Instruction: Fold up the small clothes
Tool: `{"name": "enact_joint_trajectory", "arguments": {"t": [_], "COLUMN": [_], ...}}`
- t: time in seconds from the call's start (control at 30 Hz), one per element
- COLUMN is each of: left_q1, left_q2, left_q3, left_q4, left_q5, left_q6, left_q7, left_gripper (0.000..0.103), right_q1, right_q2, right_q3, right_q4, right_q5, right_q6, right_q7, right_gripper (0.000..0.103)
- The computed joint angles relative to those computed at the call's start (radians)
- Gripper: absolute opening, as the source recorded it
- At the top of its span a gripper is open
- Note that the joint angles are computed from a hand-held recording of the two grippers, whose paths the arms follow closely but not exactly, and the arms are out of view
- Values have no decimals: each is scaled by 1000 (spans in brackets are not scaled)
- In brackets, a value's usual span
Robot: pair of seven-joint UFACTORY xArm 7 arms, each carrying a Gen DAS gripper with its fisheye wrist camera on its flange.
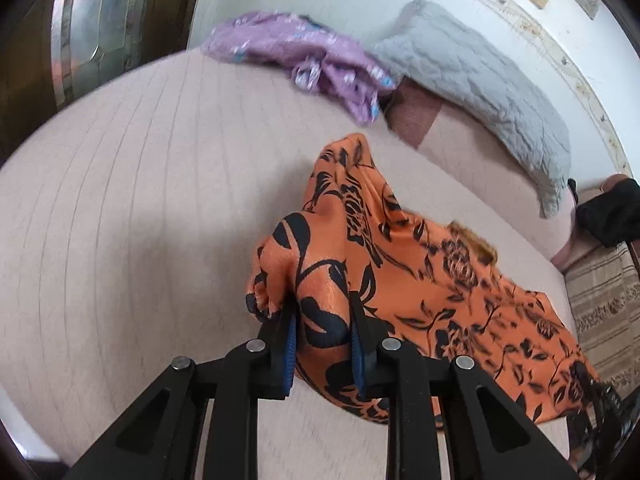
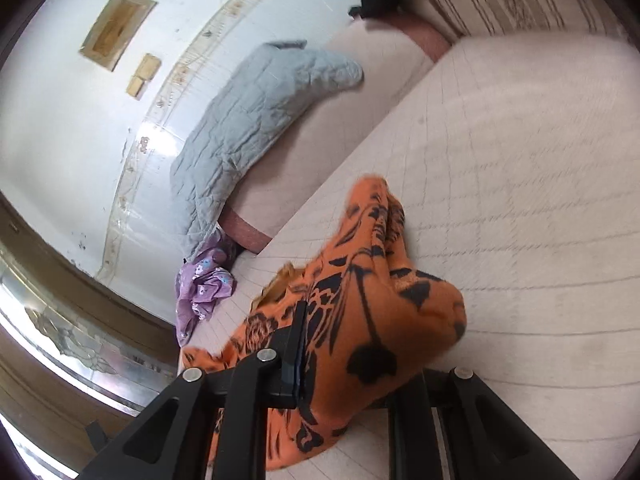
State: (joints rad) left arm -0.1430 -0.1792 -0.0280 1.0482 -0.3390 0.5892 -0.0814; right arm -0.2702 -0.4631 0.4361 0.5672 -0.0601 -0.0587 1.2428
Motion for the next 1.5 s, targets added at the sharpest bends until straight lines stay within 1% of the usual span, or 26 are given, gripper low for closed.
{"name": "enact_joint_trajectory", "arguments": {"t": [0.03, 0.07, 0.1, 0.13, 0.2, 0.27, 0.33, 0.37, 0.4, 0.43, 0.47, 0.5, 0.53, 0.6, 0.67, 0.7, 0.73, 0.77, 0.83, 0.97, 1.1, 1.27, 1.4, 1.43, 1.47, 1.5], "left_q1": [2, 45, 47, 9, 15, 21, 32, 38, 50, 60, 71, 71, 71, 69, 65, 93, 83, 84, 71, 118, 176, 230, 232, 229, 226, 225], "left_q2": [6, 35, 45, 39, 28, 13, -17, -38, -64, -77, -89, -69, -61, 3, 76, 124, 131, 125, 100, 93, 110, 137, 145, 140, 133, 134], "left_q3": [-4, -44, -42, 1, 12, 17, 15, 12, 2, -5, -7, -1, 3, 8, 5, -25, -13, -4, 24, 29, 56, 77, 73, 71, 70, 70], "left_q4": [-1, 9, 11, -6, 5, 8, -4, -21, -42, -50, -61, -45, -42, 11, 55, 90, 101, 99, 103, 120, 145, 158, 155, 148, 142, 144], "left_q5": [30, 85, 98, 69, 26, 17, 34, 57, 101, 138, 170, 175, 182, 207, 317, 339, 320, 265, 192, 229, 310, 400, 382, 367, 354, 342], "left_q6": [20, 76, 90, 62, 79, 81, 62, 22, -30, -65, -118, -141, -150, -87, -2, 65, 91, 83, 57, 3, -13, -31, -37, -45, -53, -60], "left_q7": [-21, -27, -23, 5, 67, 91, 84, 83, 69, 51, 35, 33, 28, 42, 1, -1, -1, 13, 83, 39, -65, -185, -170, -149, -133, -120], "left_gripper": [27, 29, 37, 37, 41, 43, 44, 45, 49, 53, 64, 70, 70, 70, 70, 70, 69, 65, 64, 64, 64, 64, 64, 64, 64, 64], "right_q1": [30, 52, 97, 176, 280, 426, 509, 496, 445, 365, 318, 273, 187, 47, 13, 4, 5, 14, 28, 81, 129, 271, 331, 346, 373, 360], "right_q2": [-9, -11, 12, 27, 55, 76, 82, 84, 86, 93, 105, 111, 114, 115, 95, 90, 91, 90, 113, 219, 396, 675, 877, 899, 880, 861], "right_q3": [-28, -43, -84, -160, -264, -401, -477, -460, -408, -329, -282, -238, -157, -26, 10, 24, 30, 30, 46, 83, 143, 144, 165, 158, 119, 122], "right_q4": [-7, -16, -23, -39, -55, -92, -106, -108, -105, -94, -81, -68, -41, 23, 57, 87, 110, 136, 225, 434, 640, 849, 959, 965, 939, 903], "right_q5": [4, 10, 24, 56, 123, 220, 274, 276, 267, 247, 226, 205, 152, 28, -47, -81, -106, -129, -193, -316, -458, -535, -419, -403, -429, -427], "right_q6": [33, 47, 48, 66, 96, 29, -9, -14, -11, -1, 3, 16, 55, 151, 199, 221, 233, 248, 296, 382, 421, 456, 462, 453, 413, 350], "right_q7": [-10, -7, -12, -25, -33, -64, -91, -96, -91, -75, -67, -68, -43, 13, 42, 53, 62, 62, 52, 30, 97, 132, 28, 10, 33, 14], "right_gripper": [18, 18, 18, 20, 23, 27, 41, 47, 59, 59, 59, 46, 27, 21, 20, 20, 19, 19, 19, 19, 20, 20, 37, 40, 45, 65]}}
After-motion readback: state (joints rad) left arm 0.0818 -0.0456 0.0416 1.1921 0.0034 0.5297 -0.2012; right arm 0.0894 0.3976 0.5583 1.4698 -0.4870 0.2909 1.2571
